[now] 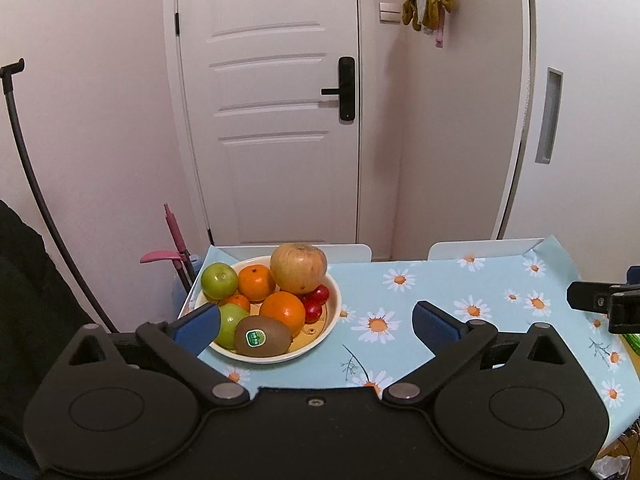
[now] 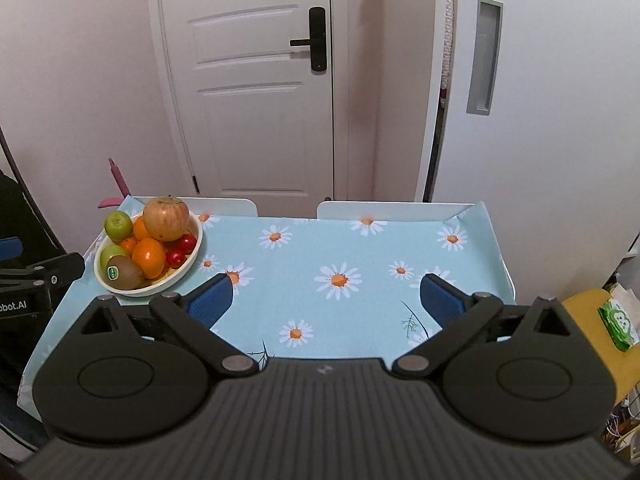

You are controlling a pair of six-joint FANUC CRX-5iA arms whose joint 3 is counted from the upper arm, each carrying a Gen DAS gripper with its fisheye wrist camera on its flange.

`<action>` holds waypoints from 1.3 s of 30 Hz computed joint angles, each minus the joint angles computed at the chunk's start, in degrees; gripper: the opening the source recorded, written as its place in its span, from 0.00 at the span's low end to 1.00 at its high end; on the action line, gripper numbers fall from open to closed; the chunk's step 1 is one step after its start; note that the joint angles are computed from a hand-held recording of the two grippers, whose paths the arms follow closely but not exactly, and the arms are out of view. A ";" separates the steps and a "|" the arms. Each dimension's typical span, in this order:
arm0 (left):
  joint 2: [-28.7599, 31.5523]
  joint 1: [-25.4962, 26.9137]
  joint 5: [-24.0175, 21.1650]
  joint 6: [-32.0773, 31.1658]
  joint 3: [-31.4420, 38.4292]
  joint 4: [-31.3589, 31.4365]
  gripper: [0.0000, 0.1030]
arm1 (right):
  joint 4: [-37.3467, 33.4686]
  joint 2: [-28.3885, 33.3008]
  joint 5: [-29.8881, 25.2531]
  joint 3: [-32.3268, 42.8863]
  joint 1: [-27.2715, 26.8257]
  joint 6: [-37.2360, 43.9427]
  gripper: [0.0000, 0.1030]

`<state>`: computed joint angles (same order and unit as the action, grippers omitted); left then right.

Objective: Organize fruits

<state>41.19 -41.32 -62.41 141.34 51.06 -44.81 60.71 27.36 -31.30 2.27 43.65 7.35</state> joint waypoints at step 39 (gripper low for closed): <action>0.93 -0.54 -0.97 0.15 1.70 -1.63 1.00 | -4.08 1.16 -2.41 2.41 0.66 2.50 1.00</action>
<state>42.12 -41.86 -63.38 141.50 52.76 -46.44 56.62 28.52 -33.71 4.68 44.31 9.85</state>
